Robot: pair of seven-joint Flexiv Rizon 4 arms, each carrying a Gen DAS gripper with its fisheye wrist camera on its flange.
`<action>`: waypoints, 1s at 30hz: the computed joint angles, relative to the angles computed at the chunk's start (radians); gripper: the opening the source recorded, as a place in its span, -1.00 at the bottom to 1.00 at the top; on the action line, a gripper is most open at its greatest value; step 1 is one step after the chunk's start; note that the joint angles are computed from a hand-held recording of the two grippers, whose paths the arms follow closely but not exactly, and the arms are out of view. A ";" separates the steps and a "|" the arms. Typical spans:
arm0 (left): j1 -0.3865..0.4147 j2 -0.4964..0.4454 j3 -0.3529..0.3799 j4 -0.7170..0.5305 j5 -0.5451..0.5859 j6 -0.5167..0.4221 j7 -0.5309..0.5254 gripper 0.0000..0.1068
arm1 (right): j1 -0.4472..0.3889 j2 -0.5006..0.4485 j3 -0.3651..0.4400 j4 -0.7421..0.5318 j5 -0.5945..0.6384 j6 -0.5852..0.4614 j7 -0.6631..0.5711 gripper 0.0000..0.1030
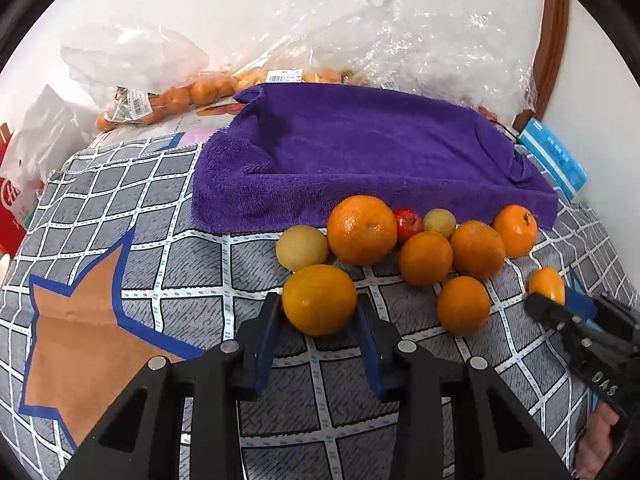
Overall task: Organize fruits
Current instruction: 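Lift both held fruits and carry them toward the purple towel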
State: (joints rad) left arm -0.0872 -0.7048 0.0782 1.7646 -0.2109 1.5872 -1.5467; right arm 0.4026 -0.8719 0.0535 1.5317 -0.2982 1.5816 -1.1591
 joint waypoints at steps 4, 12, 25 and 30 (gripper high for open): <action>0.011 -0.002 -0.015 0.005 -0.015 0.017 -0.018 -0.32 | 0.006 0.000 -0.007 -0.001 0.000 -0.001 0.002 -0.34; -0.003 -0.005 0.001 0.000 -0.009 0.014 -0.028 -0.36 | 0.016 0.000 -0.021 0.002 0.002 0.003 0.007 -0.36; 0.068 0.069 -0.103 0.068 -0.029 0.000 0.013 -0.36 | 0.083 0.065 -0.126 0.062 -0.001 0.048 0.041 -0.36; 0.057 0.107 -0.092 0.089 -0.024 0.000 0.020 -0.36 | 0.143 0.104 -0.212 0.107 0.001 0.094 0.066 -0.36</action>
State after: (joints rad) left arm -0.0305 -0.5977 -0.0137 1.8539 -0.2351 1.5871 -1.5270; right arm 0.5460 -0.7681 -0.1586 1.6384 -0.2973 1.6758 -1.0935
